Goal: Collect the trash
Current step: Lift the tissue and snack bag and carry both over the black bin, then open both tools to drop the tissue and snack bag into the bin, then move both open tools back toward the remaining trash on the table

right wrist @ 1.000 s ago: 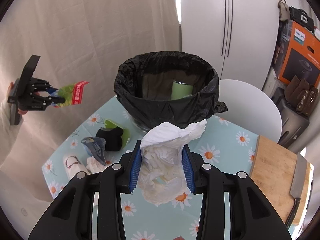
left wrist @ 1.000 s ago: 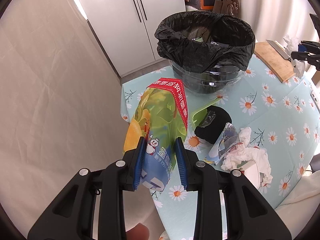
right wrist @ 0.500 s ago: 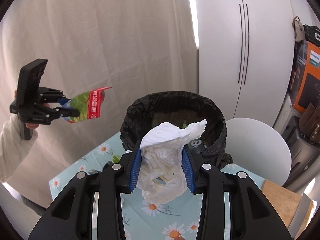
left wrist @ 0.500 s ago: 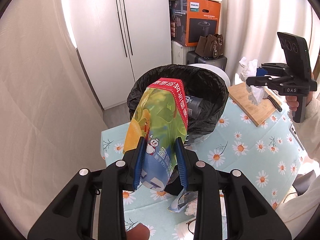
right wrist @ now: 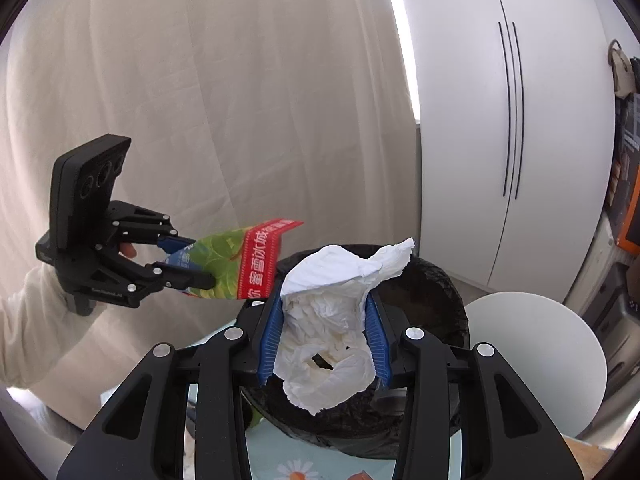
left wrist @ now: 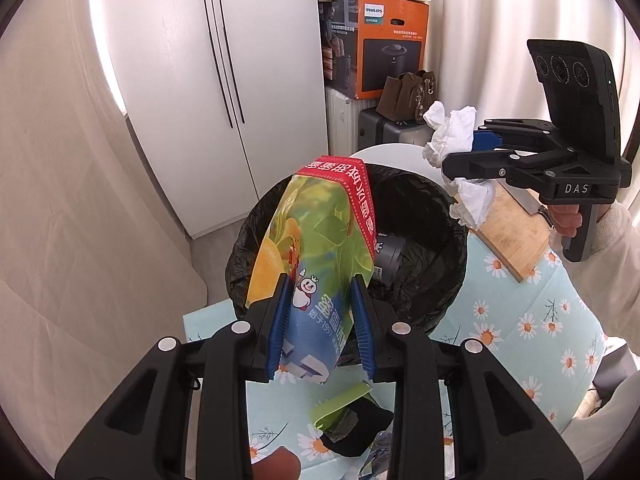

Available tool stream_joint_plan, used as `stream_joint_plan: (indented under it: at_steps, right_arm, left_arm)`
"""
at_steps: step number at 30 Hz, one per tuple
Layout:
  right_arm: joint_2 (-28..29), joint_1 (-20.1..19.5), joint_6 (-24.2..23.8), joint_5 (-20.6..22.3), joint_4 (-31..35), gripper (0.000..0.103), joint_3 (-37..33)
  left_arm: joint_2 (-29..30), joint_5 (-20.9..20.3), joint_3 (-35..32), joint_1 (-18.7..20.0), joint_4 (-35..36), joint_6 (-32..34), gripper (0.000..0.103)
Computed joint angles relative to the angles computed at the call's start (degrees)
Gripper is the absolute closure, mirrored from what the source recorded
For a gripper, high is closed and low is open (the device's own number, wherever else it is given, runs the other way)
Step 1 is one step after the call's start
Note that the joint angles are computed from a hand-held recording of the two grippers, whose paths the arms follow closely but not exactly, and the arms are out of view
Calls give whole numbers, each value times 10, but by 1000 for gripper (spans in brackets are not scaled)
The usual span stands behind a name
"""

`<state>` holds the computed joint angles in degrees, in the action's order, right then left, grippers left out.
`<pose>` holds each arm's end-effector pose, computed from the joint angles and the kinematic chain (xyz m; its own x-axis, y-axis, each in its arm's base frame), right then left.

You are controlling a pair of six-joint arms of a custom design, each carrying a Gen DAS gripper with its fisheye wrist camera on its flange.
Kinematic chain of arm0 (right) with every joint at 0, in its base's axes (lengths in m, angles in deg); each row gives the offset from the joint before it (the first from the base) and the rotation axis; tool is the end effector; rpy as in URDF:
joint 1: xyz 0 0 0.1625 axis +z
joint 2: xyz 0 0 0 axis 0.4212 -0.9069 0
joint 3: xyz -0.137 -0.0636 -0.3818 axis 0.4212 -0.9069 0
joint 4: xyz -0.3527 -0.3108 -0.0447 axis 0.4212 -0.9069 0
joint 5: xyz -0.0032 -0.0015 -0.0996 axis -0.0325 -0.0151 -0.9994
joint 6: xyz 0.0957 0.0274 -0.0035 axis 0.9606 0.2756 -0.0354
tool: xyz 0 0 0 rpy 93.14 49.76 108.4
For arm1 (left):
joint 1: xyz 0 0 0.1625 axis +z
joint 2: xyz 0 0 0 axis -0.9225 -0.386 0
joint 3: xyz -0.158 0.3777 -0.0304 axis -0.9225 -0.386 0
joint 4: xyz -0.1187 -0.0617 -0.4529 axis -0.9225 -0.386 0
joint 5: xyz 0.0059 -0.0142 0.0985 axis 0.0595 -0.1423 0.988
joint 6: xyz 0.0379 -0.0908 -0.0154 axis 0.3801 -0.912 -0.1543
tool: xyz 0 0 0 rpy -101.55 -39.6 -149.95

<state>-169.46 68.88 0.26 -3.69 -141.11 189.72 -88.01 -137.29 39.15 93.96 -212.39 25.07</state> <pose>0.1729 -0.4559 0.3383 -0.6048 -0.7096 0.3615 -0.7863 0.4600 -0.4126 -0.3372 -0.3941 0.1913 -0.5528 0.5172 -0.6534 0.7764 0.6044 -0.1785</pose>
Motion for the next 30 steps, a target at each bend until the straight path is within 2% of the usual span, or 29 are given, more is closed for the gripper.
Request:
stream_joint_plan:
  at_steps: [10, 11, 12, 13, 14, 15, 17, 19, 20, 24, 30]
  right_arm:
    - [64, -1, -4, -21, -22, 67, -25]
    - [67, -1, -4, -24, -24, 66, -26]
    - [70, 0, -4, -27, -26, 64, -27]
    - [78, 1, -3, -35, -32, 48, -30]
    - [81, 4, -2, -45, -37, 30, -30]
    - [84, 6, -4, -52, -48, 8, -27]
    - [81, 6, -9, -59, -79, 8, -17]
    - [76, 2, -1, -55, -76, 8, -17]
    - [75, -1, 2, -52, -76, 8, -17]
    - [62, -3, 7, -59, -79, 8, -11]
    - [48, -3, 9, -65, -74, 8, -1]
  left_arm:
    - [67, -25, -33, 38, -39, 50, 72]
    - [72, -23, -36, 41, -33, 49, 71]
    - [75, -21, -37, 43, -32, 47, 66]
    - [78, -18, -37, 44, -37, 49, 58]
    - [76, -15, -32, 43, -51, 51, 40]
    - [71, -19, -28, 44, -65, 49, 27]
    - [55, -28, -16, 45, -83, 43, 25]
    - [40, -8, -4, 39, -75, 26, 14]
    - [32, -3, 1, 37, -65, 14, 5]
    - [0, 18, 21, 24, -25, -30, 6]
    - [-36, 57, 39, -7, 81, -128, 6]
